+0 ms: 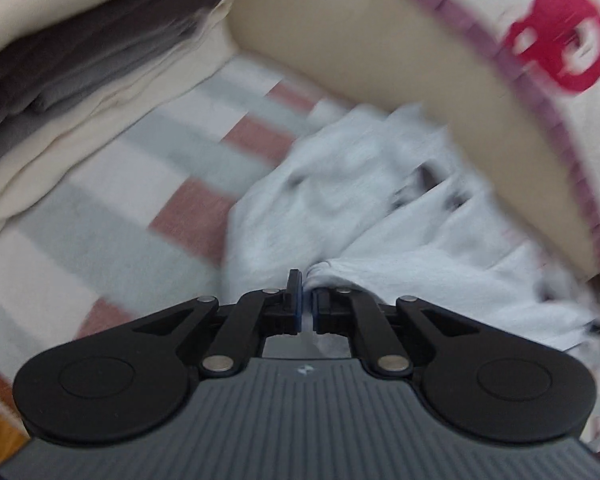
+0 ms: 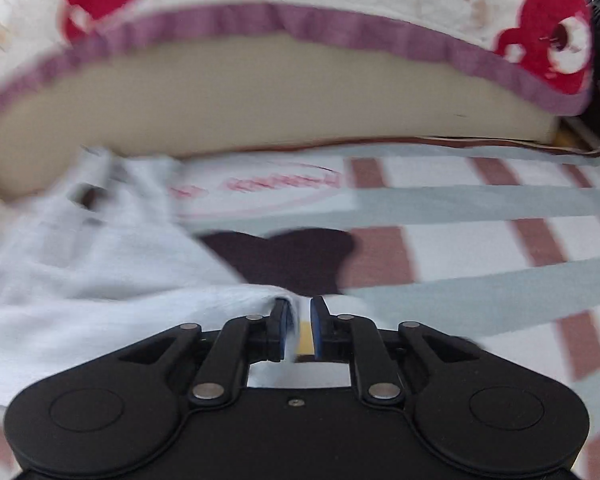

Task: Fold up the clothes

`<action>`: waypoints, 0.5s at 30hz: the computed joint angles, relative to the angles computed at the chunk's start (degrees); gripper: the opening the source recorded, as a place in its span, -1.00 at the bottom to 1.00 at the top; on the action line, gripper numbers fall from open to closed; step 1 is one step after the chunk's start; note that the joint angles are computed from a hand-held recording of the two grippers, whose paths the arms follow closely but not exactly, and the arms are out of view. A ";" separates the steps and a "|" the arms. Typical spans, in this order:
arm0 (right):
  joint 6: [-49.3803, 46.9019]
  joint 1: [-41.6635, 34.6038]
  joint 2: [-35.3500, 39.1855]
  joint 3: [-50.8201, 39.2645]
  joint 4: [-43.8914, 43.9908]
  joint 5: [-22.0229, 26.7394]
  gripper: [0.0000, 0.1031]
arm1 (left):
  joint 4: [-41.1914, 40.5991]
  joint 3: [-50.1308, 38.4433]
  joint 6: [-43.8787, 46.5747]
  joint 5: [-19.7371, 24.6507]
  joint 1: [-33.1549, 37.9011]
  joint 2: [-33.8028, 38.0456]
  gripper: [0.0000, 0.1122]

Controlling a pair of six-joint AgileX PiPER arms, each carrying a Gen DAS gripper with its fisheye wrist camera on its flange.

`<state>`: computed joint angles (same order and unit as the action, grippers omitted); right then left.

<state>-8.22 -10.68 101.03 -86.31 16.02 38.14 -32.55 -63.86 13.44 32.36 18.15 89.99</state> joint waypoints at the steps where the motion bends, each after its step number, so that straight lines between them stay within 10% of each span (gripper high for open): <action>1: -4.35 -1.23 -0.86 1.21 5.14 0.40 -0.46 | 2.08 -0.35 -2.60 0.21 -0.20 0.71 -0.92; 4: -13.11 -3.43 -3.43 4.24 13.79 2.22 -0.39 | -3.67 0.56 1.30 0.46 1.61 2.04 -0.92; 15: -24.38 3.72 -10.66 13.96 2.80 5.60 -0.16 | -6.30 0.46 3.69 -1.00 1.53 2.39 -0.92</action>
